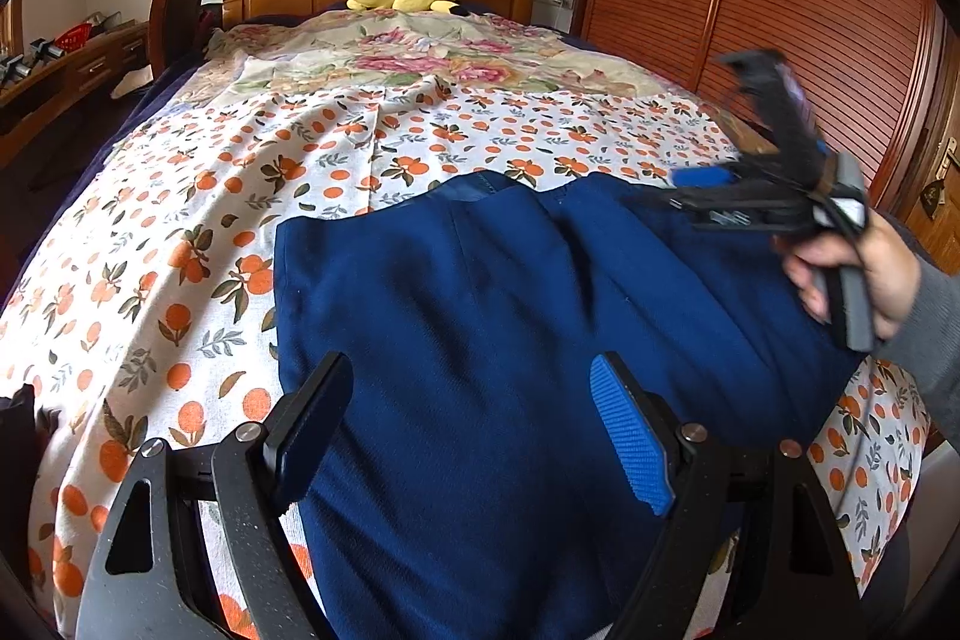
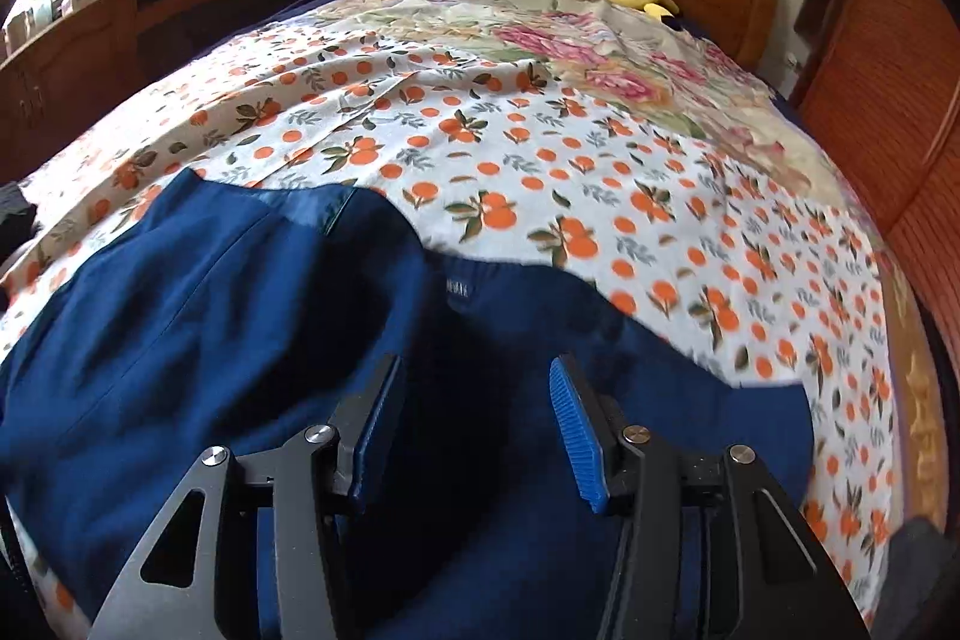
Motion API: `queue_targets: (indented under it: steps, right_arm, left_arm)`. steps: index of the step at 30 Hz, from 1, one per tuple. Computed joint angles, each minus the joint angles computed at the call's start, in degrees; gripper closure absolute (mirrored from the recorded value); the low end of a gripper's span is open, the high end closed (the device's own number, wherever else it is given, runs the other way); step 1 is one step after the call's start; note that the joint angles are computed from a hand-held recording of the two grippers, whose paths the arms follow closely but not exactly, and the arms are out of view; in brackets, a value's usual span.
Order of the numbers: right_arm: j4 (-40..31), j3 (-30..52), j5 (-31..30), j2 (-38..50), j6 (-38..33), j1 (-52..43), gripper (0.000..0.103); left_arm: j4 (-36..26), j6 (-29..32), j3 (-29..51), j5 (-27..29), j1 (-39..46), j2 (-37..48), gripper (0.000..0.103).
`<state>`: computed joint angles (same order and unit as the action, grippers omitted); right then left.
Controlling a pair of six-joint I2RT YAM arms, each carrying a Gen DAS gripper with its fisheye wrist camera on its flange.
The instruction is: Fold large clothes
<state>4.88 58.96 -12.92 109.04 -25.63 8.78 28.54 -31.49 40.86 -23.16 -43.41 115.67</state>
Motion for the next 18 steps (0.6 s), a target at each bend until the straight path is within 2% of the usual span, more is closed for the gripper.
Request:
queue_targets:
  steps: [10, 15, 18]
  right_arm:
    - [-0.31, -14.84, -4.86, -12.51, -8.16, -14.67, 0.049]
    - [-3.17, -16.29, -6.47, -12.56, -10.1, -21.54, 0.048]
    - [-8.58, -14.86, -9.61, -11.91, -11.73, -24.33, 0.046]
  left_arm:
    - [-5.36, -0.14, 2.38, -4.81, -5.05, -0.45, 0.021]
    - [-6.14, -1.05, 2.63, -5.69, -7.71, -0.11, 0.021]
    - [-9.47, -2.53, 3.8, -9.6, -9.9, 0.76, 0.021]
